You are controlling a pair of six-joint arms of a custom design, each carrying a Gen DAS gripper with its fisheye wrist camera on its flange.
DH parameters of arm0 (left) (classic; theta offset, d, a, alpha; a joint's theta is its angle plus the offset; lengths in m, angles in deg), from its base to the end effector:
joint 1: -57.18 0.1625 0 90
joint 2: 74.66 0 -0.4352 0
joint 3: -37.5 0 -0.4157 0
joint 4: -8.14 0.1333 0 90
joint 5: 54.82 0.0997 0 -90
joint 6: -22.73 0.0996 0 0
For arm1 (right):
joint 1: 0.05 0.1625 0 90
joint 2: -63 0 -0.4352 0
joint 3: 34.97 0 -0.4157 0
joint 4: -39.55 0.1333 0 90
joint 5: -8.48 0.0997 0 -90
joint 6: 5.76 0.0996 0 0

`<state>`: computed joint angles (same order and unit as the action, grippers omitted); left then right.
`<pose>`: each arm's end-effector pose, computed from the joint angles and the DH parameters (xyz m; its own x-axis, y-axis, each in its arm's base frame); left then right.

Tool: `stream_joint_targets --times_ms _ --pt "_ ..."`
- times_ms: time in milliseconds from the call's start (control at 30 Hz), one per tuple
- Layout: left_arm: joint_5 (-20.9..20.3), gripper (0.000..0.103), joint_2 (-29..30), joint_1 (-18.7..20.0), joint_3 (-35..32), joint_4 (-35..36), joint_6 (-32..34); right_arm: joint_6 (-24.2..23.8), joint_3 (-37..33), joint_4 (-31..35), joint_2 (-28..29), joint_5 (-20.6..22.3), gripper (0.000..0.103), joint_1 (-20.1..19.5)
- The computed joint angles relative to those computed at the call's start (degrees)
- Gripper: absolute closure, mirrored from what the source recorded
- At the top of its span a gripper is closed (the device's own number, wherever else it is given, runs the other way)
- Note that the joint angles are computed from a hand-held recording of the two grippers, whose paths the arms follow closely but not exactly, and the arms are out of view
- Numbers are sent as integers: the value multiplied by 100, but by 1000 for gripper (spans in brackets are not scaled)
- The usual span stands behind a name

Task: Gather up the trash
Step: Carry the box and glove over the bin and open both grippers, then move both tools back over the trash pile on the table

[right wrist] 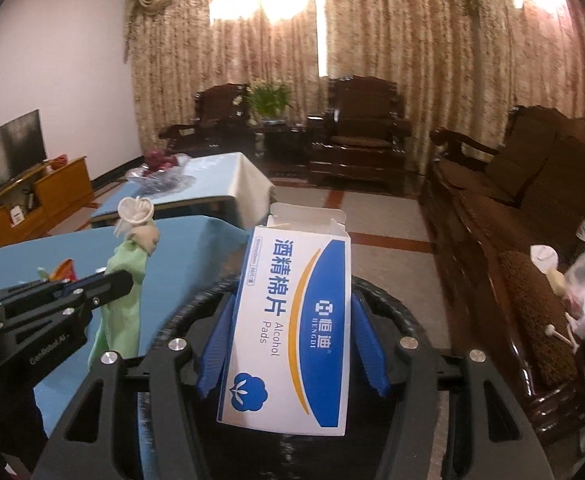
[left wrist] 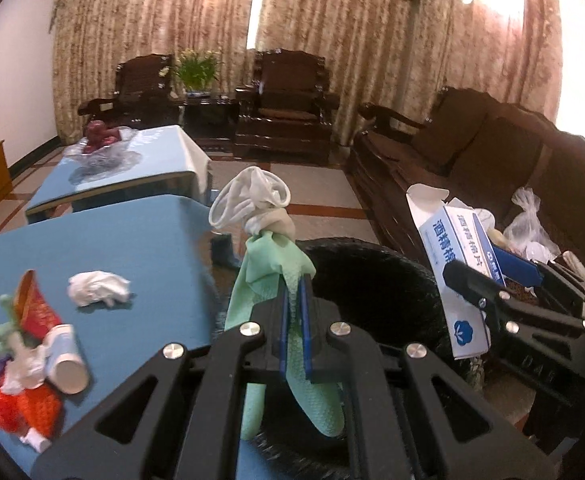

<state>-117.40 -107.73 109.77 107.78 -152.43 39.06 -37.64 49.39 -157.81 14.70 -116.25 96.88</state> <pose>-0.3605 -0.7663 0.1296 -0.6816 0.5110 -0.5237 0.7284 0.5416 -0.4196 0.1647 -0.7205 0.3109 -0.7276 0.2026 0.6554 -0.4981 0.5008 -0.7079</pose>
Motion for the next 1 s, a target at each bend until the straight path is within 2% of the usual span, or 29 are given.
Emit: stream_joint_targets --times_ms 200,233,300,367,500,533,600,667,867,1000 --pt "-109 95 459 32 -558 516 -235 42 -140 158 59 -183 45 -205" --pt "-103 90 502 48 -615 570 -256 14 -162 139 82 -245 43 -227" --pt "-80 85 536 56 -631 507 -253 -26 -84 56 53 -285 33 -264" --pt "-45 70 495 56 -591 403 -156 -71 -58 -59 66 -322 26 -261" --pt "175 58 352 12 -523 263 -74 -89 -42 -190 85 -368 14 -206" --pt "328 51 275 -4 -442 169 -55 -58 -35 -200 96 -350 10 -193" --pt "498 47 99 1 -280 27 -51 23 -33 -217 116 -293 8 -124" --pt "754 37 -125 -1 -47 -148 -76 102 -63 -166 155 -170 6 -39" --pt "1548 30 -899 86 744 -492 -161 311 -273 230 405 311 6 243" --pt "2048 30 -1330 177 1087 -461 -397 419 -493 640 662 661 6 405"
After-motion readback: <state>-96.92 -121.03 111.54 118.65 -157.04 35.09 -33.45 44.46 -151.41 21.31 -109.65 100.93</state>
